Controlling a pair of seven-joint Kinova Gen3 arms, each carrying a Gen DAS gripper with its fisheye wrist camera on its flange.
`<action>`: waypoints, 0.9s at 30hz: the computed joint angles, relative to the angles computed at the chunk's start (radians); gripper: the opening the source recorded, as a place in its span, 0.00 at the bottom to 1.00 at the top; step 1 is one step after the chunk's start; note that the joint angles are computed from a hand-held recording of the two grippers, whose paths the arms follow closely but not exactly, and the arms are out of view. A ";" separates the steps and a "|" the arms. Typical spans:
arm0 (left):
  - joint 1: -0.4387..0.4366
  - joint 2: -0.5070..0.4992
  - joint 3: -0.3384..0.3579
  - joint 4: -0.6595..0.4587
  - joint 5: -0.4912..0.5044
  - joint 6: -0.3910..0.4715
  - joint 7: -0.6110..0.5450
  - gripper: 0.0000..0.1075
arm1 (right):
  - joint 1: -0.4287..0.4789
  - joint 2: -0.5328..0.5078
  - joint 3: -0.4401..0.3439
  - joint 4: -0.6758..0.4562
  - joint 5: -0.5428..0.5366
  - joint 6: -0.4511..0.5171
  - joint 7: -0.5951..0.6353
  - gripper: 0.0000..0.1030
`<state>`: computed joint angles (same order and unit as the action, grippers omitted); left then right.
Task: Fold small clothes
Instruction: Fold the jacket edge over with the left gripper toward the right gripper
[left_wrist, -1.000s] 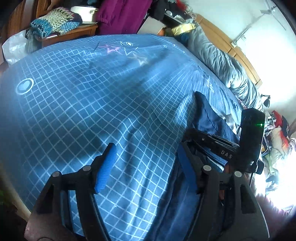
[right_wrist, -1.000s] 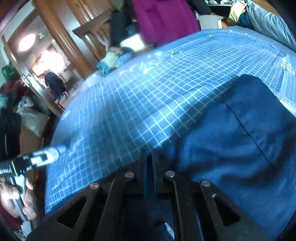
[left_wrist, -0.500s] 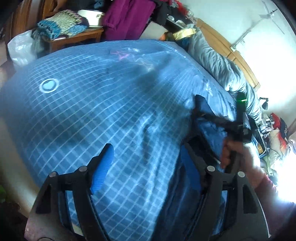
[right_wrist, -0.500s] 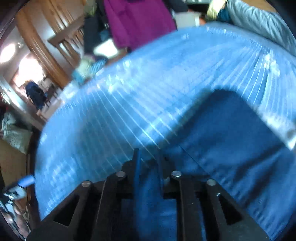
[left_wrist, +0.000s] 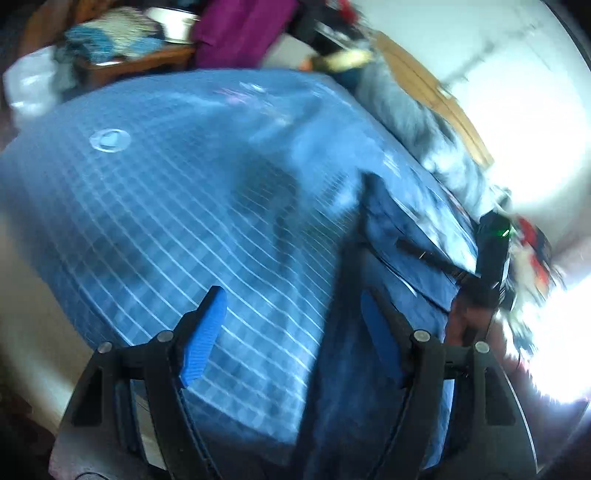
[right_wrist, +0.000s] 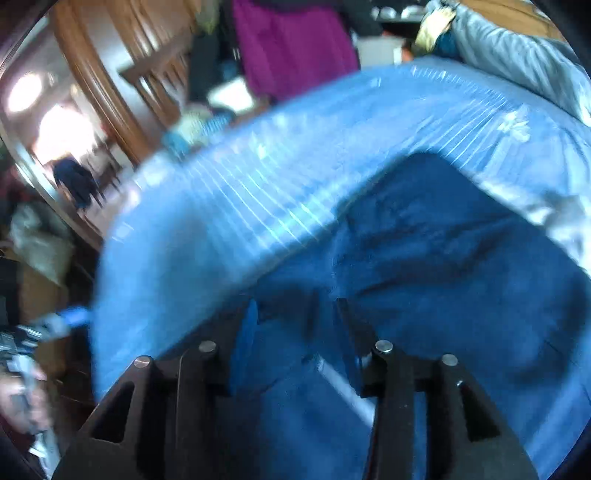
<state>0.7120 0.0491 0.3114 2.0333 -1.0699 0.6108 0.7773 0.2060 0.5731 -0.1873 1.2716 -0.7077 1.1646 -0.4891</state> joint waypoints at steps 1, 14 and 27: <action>-0.006 -0.014 0.000 0.016 -0.002 -0.041 -0.010 0.70 | 0.046 -0.029 0.005 0.015 -0.030 0.032 0.026 0.47; 0.082 0.020 -0.045 0.076 0.147 -0.339 -0.188 0.69 | 0.585 -0.191 0.338 0.111 0.024 0.336 0.154 0.56; 0.233 0.094 -0.231 0.003 0.590 -0.375 -0.645 0.68 | 0.739 -0.099 0.369 0.140 0.256 0.360 0.253 0.57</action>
<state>0.9452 0.1430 0.0807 2.0361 -0.4795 0.2361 0.1322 0.9452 0.4744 0.1817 1.4117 -0.4521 1.5247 -0.2364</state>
